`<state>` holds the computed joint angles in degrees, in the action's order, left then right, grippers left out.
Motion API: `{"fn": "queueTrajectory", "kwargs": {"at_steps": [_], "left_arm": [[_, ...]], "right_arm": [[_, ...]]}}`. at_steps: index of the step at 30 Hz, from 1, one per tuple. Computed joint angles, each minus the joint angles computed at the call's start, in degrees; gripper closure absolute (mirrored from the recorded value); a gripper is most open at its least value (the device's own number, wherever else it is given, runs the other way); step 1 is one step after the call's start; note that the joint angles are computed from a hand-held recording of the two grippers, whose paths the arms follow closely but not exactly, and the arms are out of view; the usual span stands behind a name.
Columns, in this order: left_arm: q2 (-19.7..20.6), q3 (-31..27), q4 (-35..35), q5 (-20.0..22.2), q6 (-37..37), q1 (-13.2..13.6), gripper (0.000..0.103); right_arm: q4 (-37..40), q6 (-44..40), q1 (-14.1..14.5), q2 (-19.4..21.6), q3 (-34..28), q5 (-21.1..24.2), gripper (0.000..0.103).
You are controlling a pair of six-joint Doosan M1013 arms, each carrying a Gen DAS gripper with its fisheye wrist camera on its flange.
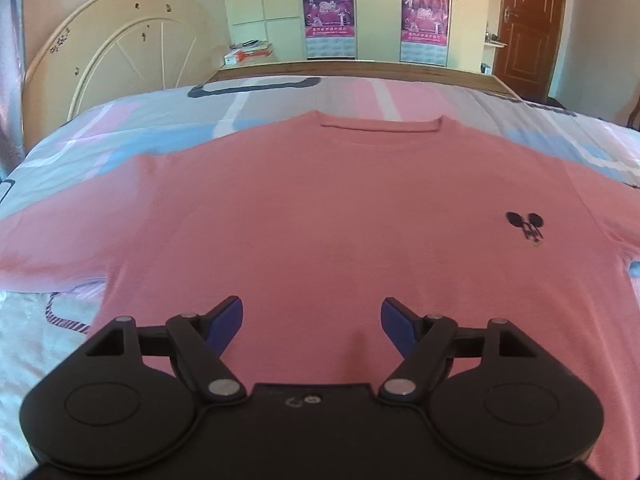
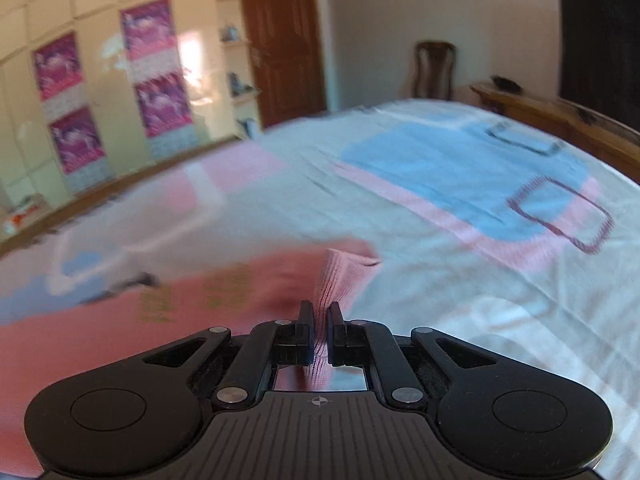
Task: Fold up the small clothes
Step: 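Carry the held sleeve across the chest with the right gripper and release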
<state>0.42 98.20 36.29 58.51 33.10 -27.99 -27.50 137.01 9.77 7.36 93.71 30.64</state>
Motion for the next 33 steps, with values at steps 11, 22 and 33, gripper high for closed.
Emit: {"fn": "queueTrajectory", "kwargs": {"at_steps": [11, 22, 33], "left_arm": [[-1.8, 1.6, -4.9, -8.9, 3.7, 6.3, 0.031], [-3.4, 3.6, -13.0, -14.2, 11.5, 12.1, 0.035], [1.7, 0.7, -30.5, -23.6, 27.1, 12.4, 0.036]], "right_arm": [[15.9, -20.1, 13.4, 3.4, -7.0, -6.0, 0.098], [35.2, -49.4, 26.3, 11.0, -13.1, -1.7, 0.098], [23.2, -31.8, 26.5, 8.0, -8.2, -7.1, 0.087]]}}
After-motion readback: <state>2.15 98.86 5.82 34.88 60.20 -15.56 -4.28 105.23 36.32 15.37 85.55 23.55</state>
